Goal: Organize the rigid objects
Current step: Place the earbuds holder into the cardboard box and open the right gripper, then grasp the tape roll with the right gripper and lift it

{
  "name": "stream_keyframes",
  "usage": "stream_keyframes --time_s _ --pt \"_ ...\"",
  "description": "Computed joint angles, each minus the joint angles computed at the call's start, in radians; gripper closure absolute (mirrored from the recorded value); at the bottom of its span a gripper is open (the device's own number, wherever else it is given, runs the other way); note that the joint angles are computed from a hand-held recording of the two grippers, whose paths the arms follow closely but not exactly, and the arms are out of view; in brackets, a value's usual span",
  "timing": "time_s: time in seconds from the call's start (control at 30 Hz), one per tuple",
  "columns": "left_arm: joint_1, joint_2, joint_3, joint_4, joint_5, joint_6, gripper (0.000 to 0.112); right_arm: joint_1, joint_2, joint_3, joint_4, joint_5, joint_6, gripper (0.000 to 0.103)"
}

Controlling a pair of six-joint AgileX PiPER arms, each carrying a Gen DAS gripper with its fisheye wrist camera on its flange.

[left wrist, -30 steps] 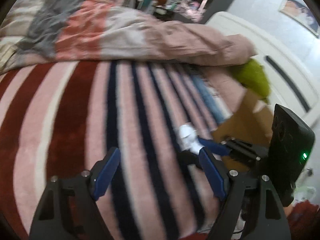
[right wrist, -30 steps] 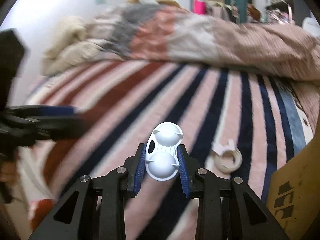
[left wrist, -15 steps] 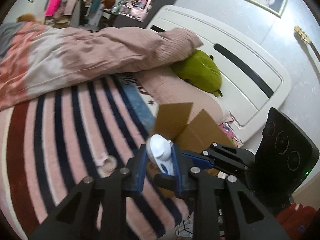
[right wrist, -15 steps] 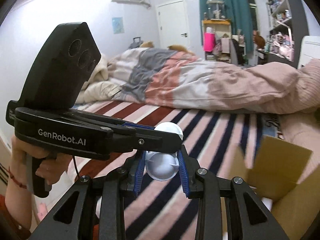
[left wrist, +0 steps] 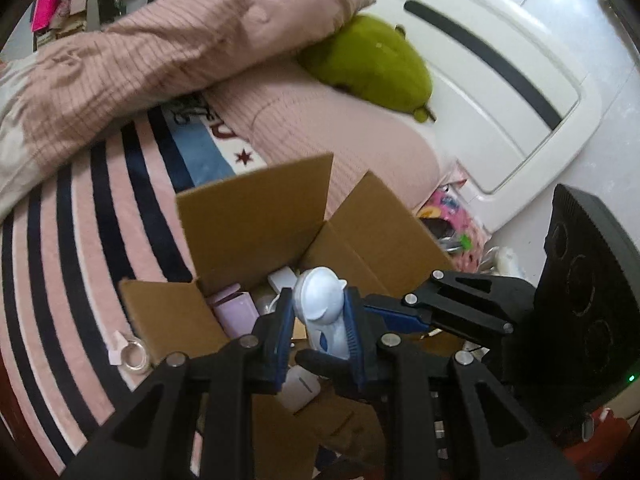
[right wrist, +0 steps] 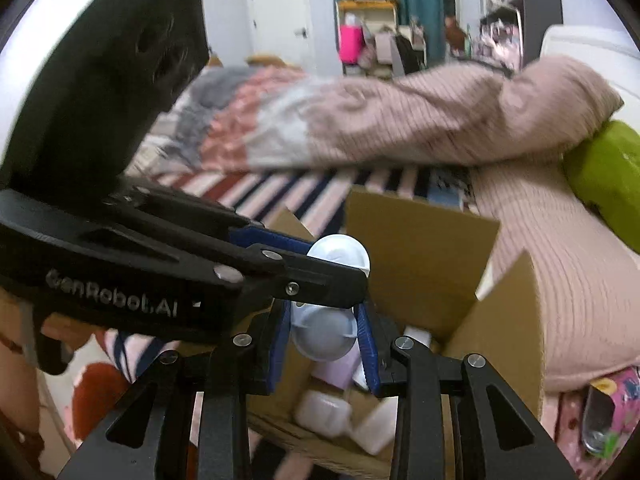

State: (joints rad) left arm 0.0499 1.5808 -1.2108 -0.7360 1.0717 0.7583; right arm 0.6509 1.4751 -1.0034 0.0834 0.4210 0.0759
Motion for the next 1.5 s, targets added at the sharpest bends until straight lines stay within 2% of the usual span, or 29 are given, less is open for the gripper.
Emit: stream_keyframes --time_s 0.17,0.23,0.3,0.4,0.57,0.7,0.8,0.87,0.97,1.07,1.2,1.23,1.33,1.43,1.5 --pt "-0.029 0.03 -0.023 0.039 -0.015 -0.045 0.088 -0.037 0.029 -0.015 0.041 0.048 -0.04 0.076" --pt "-0.006 0.006 -0.001 0.027 -0.036 -0.027 0.07 -0.033 0.031 -0.018 0.027 0.072 -0.022 0.076" --pt "0.026 -0.045 0.035 0.042 -0.074 -0.019 0.058 -0.023 0.026 -0.011 0.008 0.071 0.004 0.075" --pt "0.092 -0.117 0.071 0.056 -0.091 0.005 0.049 0.0 0.006 -0.001 -0.043 0.068 0.062 0.068" --pt "0.303 -0.24 0.149 0.009 -0.079 0.109 0.038 0.07 -0.018 -0.024 -0.073 0.028 0.106 0.068" --pt "0.556 -0.282 0.2 -0.065 -0.018 0.273 0.036 0.177 -0.005 -0.073 -0.117 -0.01 0.154 0.067" --pt "0.725 -0.251 0.217 -0.114 0.022 0.388 0.036 0.274 0.057 -0.143 -0.202 -0.025 0.23 0.065" --pt "0.813 -0.229 0.234 -0.12 0.014 0.451 0.036 0.333 0.131 -0.21 -0.245 -0.018 0.271 0.065" --pt "0.92 -0.18 0.263 -0.141 -0.003 0.549 0.036 0.378 0.262 -0.321 -0.144 0.003 0.183 0.065" --pt "0.995 -0.09 0.273 -0.171 -0.002 0.646 0.035 0.404 0.373 -0.388 -0.157 0.013 0.227 0.065" --pt "1.032 0.008 0.299 -0.182 -0.05 0.727 0.035 0.411 0.503 -0.441 -0.263 0.034 0.408 0.063" --pt "1.037 0.036 0.302 -0.188 -0.054 0.749 0.035 0.406 0.532 -0.448 -0.307 0.04 0.471 0.059" --pt "1.037 0.095 0.31 -0.208 -0.068 0.788 0.035 0.39 0.611 -0.465 -0.478 0.056 0.695 0.056" --pt "1.025 0.142 0.312 -0.221 -0.092 0.811 0.035 0.384 0.687 -0.495 -0.707 0.118 0.934 0.056" --pt "1.017 0.17 0.304 -0.228 -0.106 0.816 0.035 0.377 0.716 -0.502 -0.808 0.142 1.032 0.056"
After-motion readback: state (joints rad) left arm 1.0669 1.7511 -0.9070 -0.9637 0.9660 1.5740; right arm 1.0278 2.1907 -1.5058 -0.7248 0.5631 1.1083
